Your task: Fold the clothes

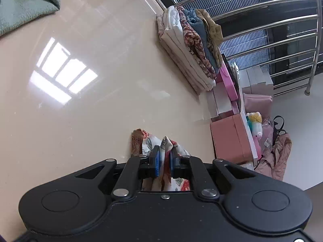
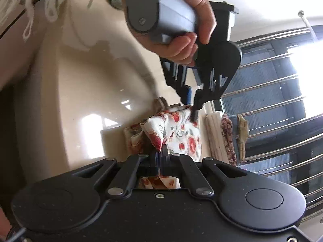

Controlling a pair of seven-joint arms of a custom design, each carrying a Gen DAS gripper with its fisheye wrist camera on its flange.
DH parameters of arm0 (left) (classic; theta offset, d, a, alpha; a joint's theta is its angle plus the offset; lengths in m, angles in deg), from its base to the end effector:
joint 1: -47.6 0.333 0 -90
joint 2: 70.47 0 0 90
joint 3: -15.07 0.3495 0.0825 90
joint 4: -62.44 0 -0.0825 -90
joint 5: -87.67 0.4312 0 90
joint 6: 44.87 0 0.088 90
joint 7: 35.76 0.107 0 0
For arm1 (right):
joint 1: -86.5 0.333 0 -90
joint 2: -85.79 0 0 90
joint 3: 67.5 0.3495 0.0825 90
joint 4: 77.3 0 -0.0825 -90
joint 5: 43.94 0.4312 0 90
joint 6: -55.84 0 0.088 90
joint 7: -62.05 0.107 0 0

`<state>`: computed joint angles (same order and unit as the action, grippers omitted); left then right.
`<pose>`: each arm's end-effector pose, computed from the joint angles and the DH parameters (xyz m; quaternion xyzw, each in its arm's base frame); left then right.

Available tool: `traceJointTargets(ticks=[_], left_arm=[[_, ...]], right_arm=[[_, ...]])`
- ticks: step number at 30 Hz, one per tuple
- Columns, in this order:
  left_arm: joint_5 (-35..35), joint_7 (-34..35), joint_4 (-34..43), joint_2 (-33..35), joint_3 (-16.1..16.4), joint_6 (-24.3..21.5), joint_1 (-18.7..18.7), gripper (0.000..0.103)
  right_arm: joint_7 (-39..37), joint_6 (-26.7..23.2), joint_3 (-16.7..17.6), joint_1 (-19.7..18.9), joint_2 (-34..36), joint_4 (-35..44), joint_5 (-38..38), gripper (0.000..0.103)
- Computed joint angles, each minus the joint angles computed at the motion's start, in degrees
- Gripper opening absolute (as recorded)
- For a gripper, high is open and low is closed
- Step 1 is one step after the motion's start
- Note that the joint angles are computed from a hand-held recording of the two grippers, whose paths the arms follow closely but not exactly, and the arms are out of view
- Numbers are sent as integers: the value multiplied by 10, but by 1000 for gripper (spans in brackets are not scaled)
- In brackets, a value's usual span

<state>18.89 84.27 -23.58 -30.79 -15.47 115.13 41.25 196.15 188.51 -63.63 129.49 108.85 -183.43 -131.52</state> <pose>0.7134 -0.3674 0.3444 0.6399 -0.5669 0.4769 0.2042 0.4985 0.4989 0.3265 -0.8392 0.1769 -0.5133 0.0311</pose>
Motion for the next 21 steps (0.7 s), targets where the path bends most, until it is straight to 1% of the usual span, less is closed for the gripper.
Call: traceJointTargets(ticks=[1, 2, 3, 4, 5, 6, 7, 8, 10, 11, 12, 13, 14, 15, 16, 17, 18, 20, 21], left_arm=[[1, 1, -1, -2, 0, -1, 1, 24], [1, 3, -2, -5, 0, -2, 3, 32], [1, 5, -3, -7, 1, -3, 4, 49], [0, 10, -6, -12, 1, 2, 5, 62], [-6, 27, -11, -19, -2, 14, 8, 63], [-14, 52, -14, -25, -8, 22, 14, 63], [-19, 77, -15, -31, -12, 23, 18, 64], [-24, 102, -16, -38, -14, 24, 22, 64], [-19, 151, -14, -48, -12, 13, 22, 62], [-7, 169, -11, -52, -7, 11, 14, 62], [11, 179, -7, -54, 1, 11, 2, 60], [31, 187, -2, -55, 8, 12, -9, 51], [57, 183, 4, -54, 19, 8, -22, 46], [91, 164, 13, -49, 33, -2, -39, 35], [125, 145, 22, -44, 46, -11, -53, 28], [155, 128, 28, -38, 56, -17, -65, 26], [185, 112, 32, -33, 66, -21, -76, 24], [241, 70, 35, -25, 87, -21, -97, 23], [257, 53, 34, -21, 91, -20, -99, 23]], right_arm=[[3, 2, 0, -1, -2, -2, 1, 1], [7, 4, 0, -2, -4, -4, 0, 2], [20, 5, -1, -1, -8, -9, -6, 10], [33, 3, 0, -1, -14, -15, -10, 26], [54, 6, 3, -2, -24, -26, -9, 34], [75, 10, 6, -4, -35, -38, -9, 44], [97, 16, 9, -8, -46, -49, -6, 45], [123, 39, 14, -19, -61, -60, 9, 45], [193, 94, 19, -42, -90, -79, 31, 45], [239, 124, 19, -54, -101, -86, 33, 45], [303, 154, 16, -64, -107, -86, 14, 45], [371, 183, 14, -74, -112, -85, -10, 44], [435, 203, 12, -82, -115, -81, -33, 43], [464, 196, 15, -85, -110, -76, -38, 41], [492, 190, 17, -87, -106, -71, -43, 29], [515, 181, 18, -88, -100, -65, -42, 22], [516, 162, 20, -87, -91, -56, -24, 15], [511, 125, 21, -81, -77, -45, 13, 15], [515, 112, 20, -77, -75, -48, 25, 15]])
